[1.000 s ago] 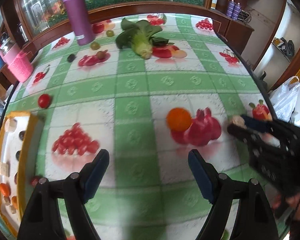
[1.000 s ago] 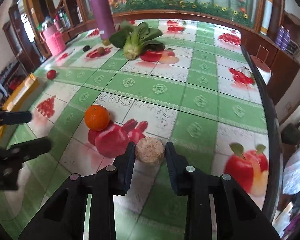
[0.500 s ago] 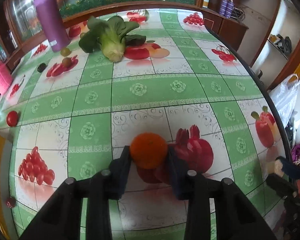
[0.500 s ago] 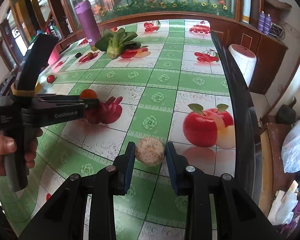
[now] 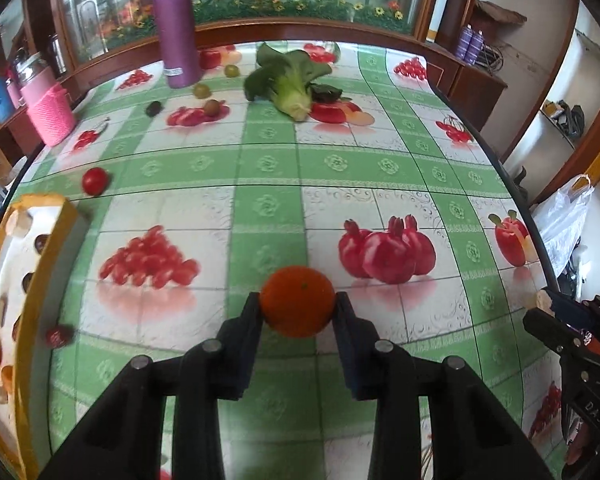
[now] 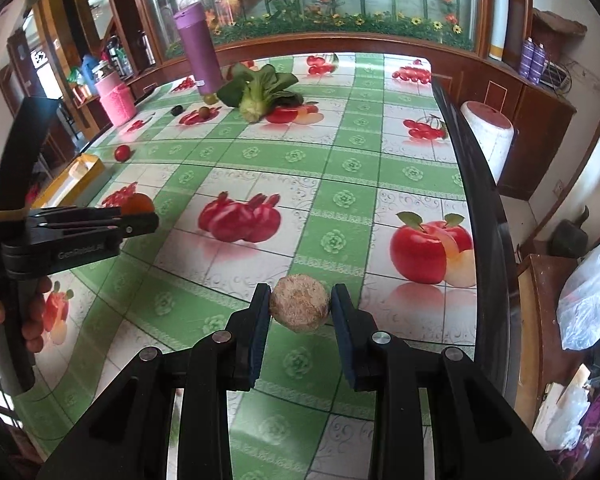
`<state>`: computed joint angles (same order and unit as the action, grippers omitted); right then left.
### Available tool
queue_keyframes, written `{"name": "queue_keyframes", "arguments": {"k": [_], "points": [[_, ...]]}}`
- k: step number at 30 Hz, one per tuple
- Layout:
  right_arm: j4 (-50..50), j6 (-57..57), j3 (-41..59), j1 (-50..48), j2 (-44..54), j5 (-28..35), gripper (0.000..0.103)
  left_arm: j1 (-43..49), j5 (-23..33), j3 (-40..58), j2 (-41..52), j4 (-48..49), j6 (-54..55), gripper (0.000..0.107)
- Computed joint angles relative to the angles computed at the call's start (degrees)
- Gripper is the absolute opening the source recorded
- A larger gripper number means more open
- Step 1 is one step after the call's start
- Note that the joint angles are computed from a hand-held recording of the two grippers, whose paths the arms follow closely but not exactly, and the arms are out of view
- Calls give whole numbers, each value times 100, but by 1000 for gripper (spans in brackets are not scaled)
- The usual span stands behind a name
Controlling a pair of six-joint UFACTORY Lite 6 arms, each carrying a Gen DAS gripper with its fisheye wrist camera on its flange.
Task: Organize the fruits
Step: 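Grasp a round bread slice with the right gripper while the left gripper grasps an orange, then carry the round bread slice and orange over the white tray with both grippers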
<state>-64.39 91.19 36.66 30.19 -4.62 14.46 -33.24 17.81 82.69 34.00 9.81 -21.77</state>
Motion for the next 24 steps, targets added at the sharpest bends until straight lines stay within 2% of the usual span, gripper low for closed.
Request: {"name": "queue_keyframes", "arguments": {"k": [10,16,24], "points": [[406,232,844,1141,580,733,30,735,-465,-1817,-1615,-1426,1790,38],[746,131,1862,1769,1487,1027,30,1380,-427,-2428,-2139,-3534,4263,38],[1471,-476,3483,2218,2777,1221,30,2251,-225,-2869,-2523,-4971,6265,38]]}}
